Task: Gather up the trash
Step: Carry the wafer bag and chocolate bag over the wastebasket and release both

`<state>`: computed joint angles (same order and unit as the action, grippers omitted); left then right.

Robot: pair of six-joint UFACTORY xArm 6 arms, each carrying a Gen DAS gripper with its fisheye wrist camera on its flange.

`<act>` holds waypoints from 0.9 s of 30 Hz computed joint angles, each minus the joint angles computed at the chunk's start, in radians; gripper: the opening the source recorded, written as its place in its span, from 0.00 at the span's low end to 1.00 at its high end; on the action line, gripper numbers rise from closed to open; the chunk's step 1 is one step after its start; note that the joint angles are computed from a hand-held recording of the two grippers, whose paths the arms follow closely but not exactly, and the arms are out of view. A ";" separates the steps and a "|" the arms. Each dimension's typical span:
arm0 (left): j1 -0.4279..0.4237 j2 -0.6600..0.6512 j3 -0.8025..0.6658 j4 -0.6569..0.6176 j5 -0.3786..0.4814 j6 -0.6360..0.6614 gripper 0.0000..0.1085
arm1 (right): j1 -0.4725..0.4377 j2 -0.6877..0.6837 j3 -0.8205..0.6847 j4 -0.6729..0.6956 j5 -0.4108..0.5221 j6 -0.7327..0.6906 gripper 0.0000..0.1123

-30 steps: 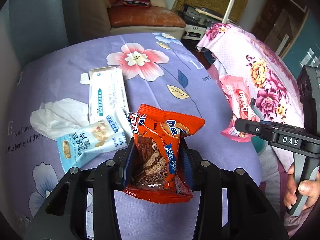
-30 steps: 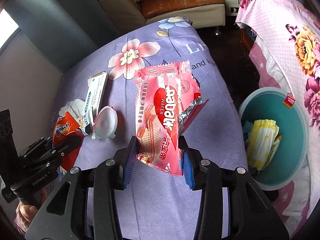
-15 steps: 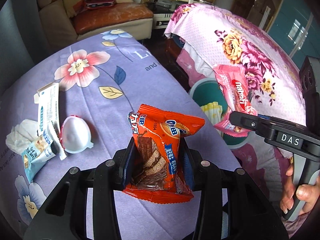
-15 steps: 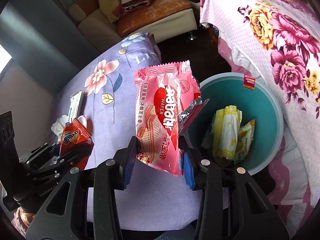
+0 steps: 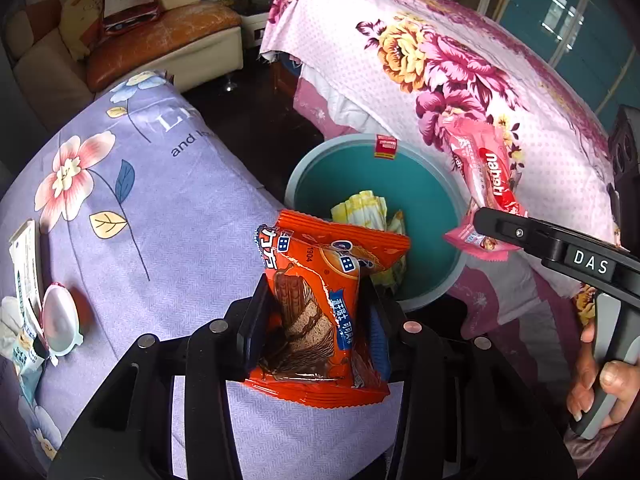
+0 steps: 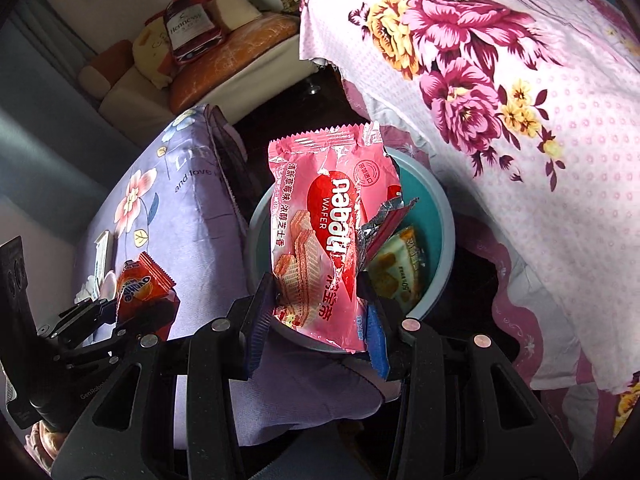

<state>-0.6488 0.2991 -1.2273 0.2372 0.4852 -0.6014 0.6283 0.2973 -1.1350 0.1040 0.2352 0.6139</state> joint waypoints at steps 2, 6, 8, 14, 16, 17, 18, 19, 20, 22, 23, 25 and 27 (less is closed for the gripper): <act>-0.005 0.027 -0.034 -0.002 0.008 0.009 0.41 | -0.009 0.000 0.007 -0.001 -0.003 0.003 0.35; -0.007 0.079 -0.100 -0.019 0.025 0.034 0.42 | -0.024 0.004 0.008 -0.005 -0.002 0.007 0.36; -0.005 0.103 -0.130 -0.028 0.031 0.047 0.42 | -0.029 0.009 0.003 -0.011 0.002 0.014 0.36; 0.002 0.169 -0.209 -0.070 0.045 0.089 0.49 | -0.042 0.028 -0.023 -0.017 0.026 0.017 0.36; 0.004 0.182 -0.223 -0.068 0.046 0.083 0.57 | -0.046 0.036 -0.035 -0.022 0.036 0.020 0.37; 0.005 0.186 -0.227 -0.063 0.046 0.076 0.66 | -0.047 0.039 -0.041 -0.027 0.040 0.025 0.37; 0.006 0.188 -0.228 -0.047 0.045 0.062 0.75 | -0.047 0.043 -0.046 -0.029 0.043 0.027 0.37; 0.007 0.188 -0.227 -0.033 0.044 0.051 0.78 | -0.048 0.047 -0.053 -0.031 0.048 0.028 0.37; 0.009 0.185 -0.222 -0.023 0.040 0.044 0.81 | -0.048 0.051 -0.059 -0.035 0.052 0.032 0.37; 0.013 0.180 -0.211 -0.023 0.039 0.044 0.81 | -0.046 0.062 -0.076 -0.037 0.063 0.030 0.38; 0.015 0.174 -0.203 -0.030 0.040 0.046 0.82 | -0.045 0.068 -0.083 -0.038 0.067 0.031 0.38; 0.021 0.158 -0.174 -0.045 0.028 0.053 0.83 | -0.042 0.080 -0.099 -0.036 0.076 0.029 0.39; 0.028 0.139 -0.143 -0.051 0.016 0.052 0.84 | -0.038 0.095 -0.118 -0.031 0.089 0.024 0.39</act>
